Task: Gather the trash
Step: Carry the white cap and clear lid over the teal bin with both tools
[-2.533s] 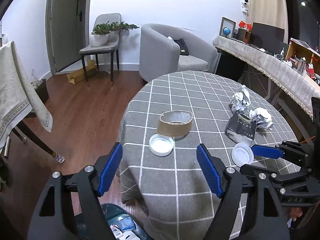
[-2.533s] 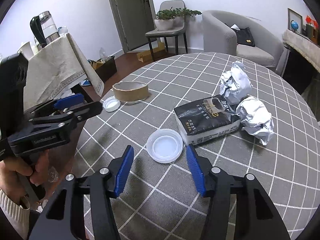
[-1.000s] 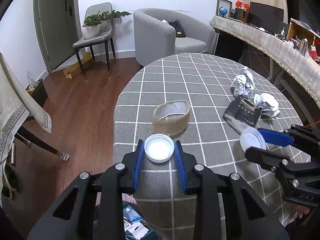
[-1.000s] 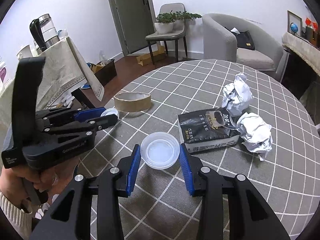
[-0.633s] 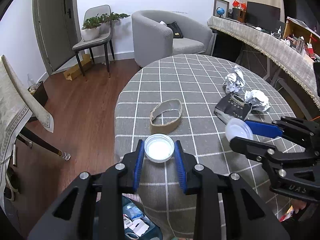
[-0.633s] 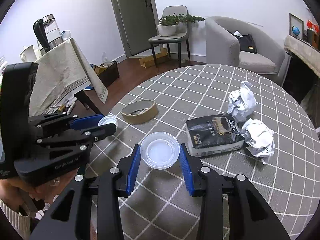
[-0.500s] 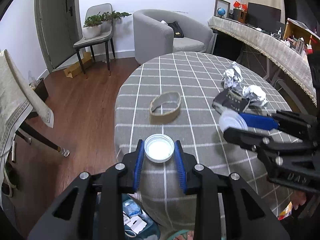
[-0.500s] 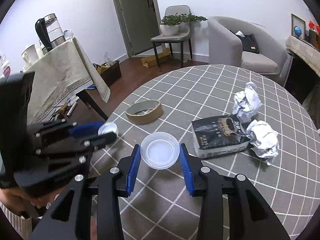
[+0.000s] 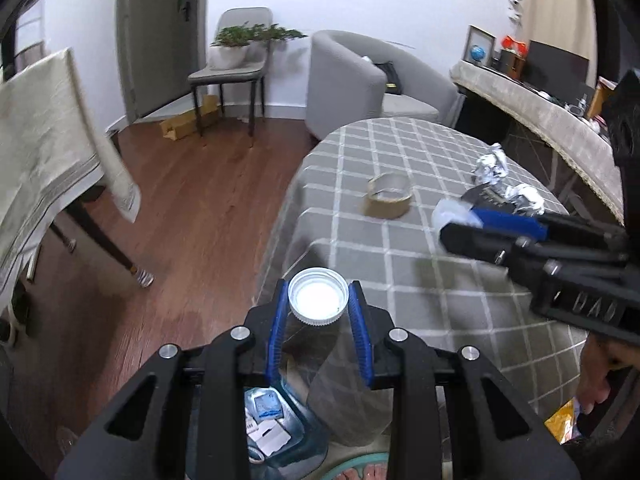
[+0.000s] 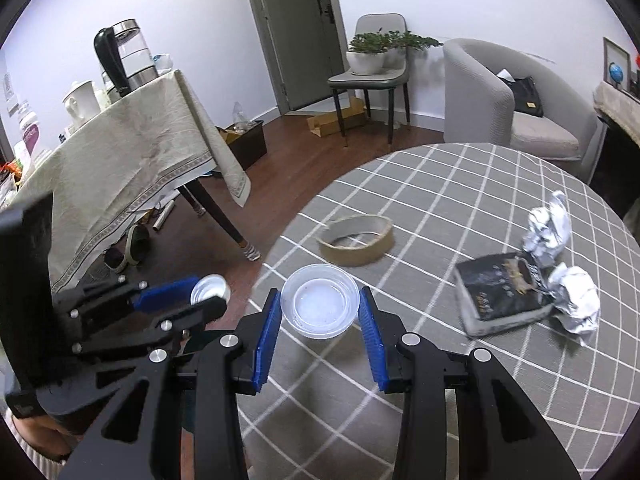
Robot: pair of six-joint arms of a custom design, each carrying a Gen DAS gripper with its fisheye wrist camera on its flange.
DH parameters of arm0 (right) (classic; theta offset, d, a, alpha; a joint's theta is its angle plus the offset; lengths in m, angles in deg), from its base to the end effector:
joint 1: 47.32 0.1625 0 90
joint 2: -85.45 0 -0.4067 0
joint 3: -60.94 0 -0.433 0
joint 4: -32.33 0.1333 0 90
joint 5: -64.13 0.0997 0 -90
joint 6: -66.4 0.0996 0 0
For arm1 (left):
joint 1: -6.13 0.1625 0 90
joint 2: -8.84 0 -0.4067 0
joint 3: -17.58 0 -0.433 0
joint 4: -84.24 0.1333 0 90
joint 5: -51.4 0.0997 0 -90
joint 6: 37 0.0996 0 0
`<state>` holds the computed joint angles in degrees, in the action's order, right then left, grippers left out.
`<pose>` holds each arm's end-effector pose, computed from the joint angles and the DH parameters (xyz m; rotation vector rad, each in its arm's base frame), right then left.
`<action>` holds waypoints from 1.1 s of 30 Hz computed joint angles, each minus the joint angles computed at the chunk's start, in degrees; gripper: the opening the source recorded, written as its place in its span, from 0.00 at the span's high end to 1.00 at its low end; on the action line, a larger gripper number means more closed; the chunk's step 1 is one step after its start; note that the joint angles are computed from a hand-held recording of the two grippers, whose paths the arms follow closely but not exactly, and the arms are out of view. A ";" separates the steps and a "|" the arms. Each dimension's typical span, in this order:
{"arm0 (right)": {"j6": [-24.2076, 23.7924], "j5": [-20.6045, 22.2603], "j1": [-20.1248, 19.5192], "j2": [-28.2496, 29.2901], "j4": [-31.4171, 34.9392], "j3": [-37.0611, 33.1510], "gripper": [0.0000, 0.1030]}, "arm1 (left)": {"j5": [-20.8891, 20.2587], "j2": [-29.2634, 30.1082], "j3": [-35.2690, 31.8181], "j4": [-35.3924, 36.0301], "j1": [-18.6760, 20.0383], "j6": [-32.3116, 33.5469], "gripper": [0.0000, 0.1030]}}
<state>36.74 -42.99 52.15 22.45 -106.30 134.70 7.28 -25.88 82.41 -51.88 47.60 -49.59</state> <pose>0.2255 -0.7199 0.4301 0.7504 -2.5158 0.8164 -0.4817 -0.6990 0.1378 0.6200 2.3863 -0.8277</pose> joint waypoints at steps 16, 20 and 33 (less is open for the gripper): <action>-1.11 2.47 3.55 2.86 2.21 0.51 0.62 | 5.85 -9.90 13.87 6.54 2.96 -18.63 0.69; -0.57 2.71 4.02 4.51 3.06 -0.14 0.62 | 4.62 -11.61 15.70 8.46 4.72 -21.83 0.69; 0.26 0.48 5.48 9.59 6.47 -2.23 0.61 | -5.32 -12.92 17.06 19.77 10.88 -31.08 0.68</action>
